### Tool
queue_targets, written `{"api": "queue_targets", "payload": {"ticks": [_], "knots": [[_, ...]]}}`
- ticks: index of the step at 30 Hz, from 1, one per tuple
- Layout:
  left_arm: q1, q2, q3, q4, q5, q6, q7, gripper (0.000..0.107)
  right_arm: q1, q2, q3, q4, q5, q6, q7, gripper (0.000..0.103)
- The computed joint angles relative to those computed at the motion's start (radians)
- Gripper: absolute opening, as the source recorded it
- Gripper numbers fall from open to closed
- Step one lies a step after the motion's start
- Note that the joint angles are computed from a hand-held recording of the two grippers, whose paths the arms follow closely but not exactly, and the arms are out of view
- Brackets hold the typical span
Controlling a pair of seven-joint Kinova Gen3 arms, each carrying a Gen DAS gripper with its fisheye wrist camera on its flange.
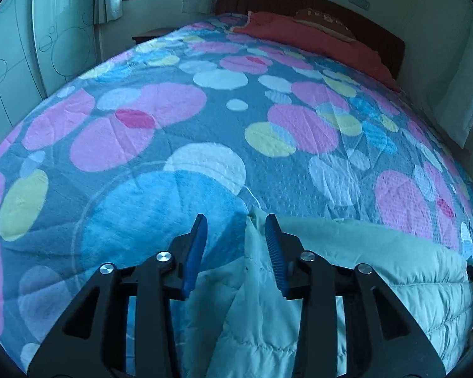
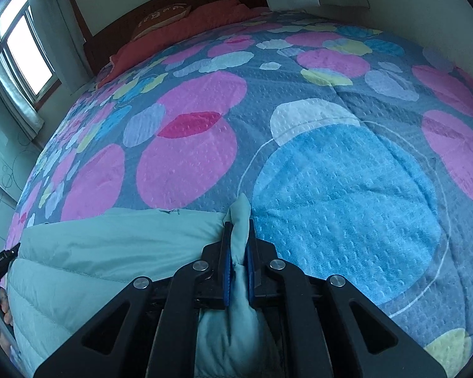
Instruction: Fold large clothes
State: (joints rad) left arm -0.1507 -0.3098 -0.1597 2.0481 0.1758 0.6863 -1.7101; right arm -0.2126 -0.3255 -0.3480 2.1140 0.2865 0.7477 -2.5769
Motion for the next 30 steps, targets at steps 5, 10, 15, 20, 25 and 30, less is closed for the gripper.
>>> {"api": "queue_targets", "payload": {"ticks": [5,10,15,20,25,30], "knots": [[0.02,-0.118,0.027,-0.005,0.005,0.032,0.079,0.04,0.023,-0.048,-0.141,-0.058,0.062,0.05,-0.138,0.048],[0.13,-0.113,0.071,0.02,0.067,0.054,0.087,0.04,-0.033,0.025,-0.218,-0.107,0.083,0.012,-0.192,0.048],[0.156,-0.06,0.152,0.051,0.041,0.037,0.141,0.04,-0.09,0.149,-0.297,-0.149,0.189,0.041,-0.294,0.048],[0.141,-0.029,0.235,0.091,-0.068,-0.042,0.224,0.042,-0.147,0.24,-0.328,-0.143,0.335,0.102,-0.415,0.048],[0.15,-0.04,0.259,0.064,-0.141,0.013,0.301,0.042,-0.207,0.246,-0.276,-0.152,0.337,0.129,-0.418,0.048],[0.201,-0.17,0.164,0.102,-0.09,0.042,0.251,0.044,-0.279,0.164,-0.252,-0.144,0.314,0.234,-0.431,0.048]]}}
